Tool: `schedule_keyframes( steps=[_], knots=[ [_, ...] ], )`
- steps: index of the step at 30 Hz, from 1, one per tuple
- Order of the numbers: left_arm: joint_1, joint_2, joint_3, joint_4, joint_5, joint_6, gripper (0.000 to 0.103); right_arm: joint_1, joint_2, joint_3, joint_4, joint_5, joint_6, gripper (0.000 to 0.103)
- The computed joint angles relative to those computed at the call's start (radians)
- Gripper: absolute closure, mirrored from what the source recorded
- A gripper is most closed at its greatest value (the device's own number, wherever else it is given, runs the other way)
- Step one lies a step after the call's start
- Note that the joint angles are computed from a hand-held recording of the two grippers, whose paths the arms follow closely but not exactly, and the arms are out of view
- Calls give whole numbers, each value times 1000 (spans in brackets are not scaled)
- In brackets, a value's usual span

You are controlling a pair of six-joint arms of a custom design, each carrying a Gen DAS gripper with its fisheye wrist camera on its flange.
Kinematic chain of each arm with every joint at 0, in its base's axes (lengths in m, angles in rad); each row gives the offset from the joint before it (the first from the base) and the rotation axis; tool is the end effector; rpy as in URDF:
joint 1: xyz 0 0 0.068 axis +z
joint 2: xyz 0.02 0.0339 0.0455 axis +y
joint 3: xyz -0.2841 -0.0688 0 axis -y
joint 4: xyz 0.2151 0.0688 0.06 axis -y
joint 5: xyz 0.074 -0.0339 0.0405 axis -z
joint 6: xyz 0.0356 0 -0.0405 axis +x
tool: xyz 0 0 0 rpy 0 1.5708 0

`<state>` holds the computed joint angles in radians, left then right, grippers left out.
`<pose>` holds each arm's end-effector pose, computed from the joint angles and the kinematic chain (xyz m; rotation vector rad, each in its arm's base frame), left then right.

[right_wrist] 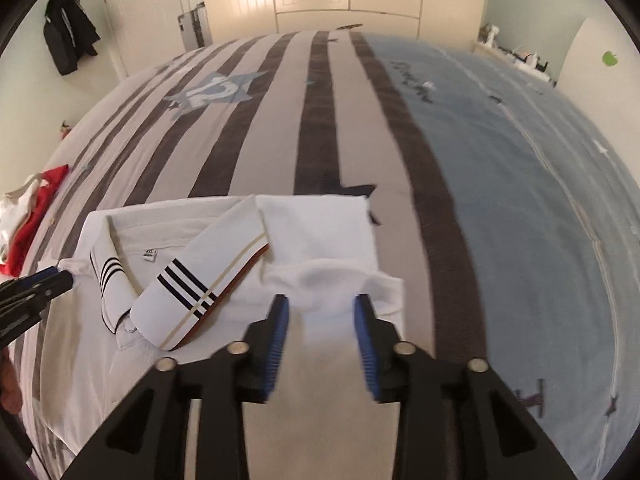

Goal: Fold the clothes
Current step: 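Grasp the folded white shirt at the collar end with both grippers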

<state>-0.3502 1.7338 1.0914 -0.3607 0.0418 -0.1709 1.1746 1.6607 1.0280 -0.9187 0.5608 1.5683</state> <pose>0.3125 -0.1157 0.2206 0.2479 2.5808 -0.2472 0.1164 0.2293 0.2135 0.5127 2.5341 -0.1229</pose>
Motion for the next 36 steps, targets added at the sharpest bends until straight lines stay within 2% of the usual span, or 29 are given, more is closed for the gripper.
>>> schedule_keyframes(
  steps=[3,8,11,15,19,22,24,27,31,33,36],
  knots=[
    [18,-55,-32,-19,40,-17,50,18,12,51,-95,7,25,65],
    [44,-84,-69,-39,68,-44,46,30,-20,23,-106,2,42,49],
    [87,-74,-92,-45,136,-61,46,45,-75,-52,-42,-15,61,48],
    [137,-77,-133,-29,237,-62,45,98,-216,-219,95,-21,118,45],
    [137,-57,-157,-12,201,-64,45,154,-304,-355,177,-53,195,44],
    [146,-46,-181,27,242,-56,35,192,-318,-399,196,-60,231,44],
    [130,-42,-186,43,227,-39,30,203,-347,-434,241,-53,237,42],
    [133,-28,-186,63,252,-51,23,164,-382,-474,338,-61,173,42],
    [132,-9,-161,47,284,-60,23,87,-397,-535,520,-102,53,42],
    [126,-4,-154,43,298,-64,37,57,-402,-559,581,-117,10,44],
    [92,12,-135,29,288,-62,39,8,-425,-607,694,-156,-50,45]
  ],
)
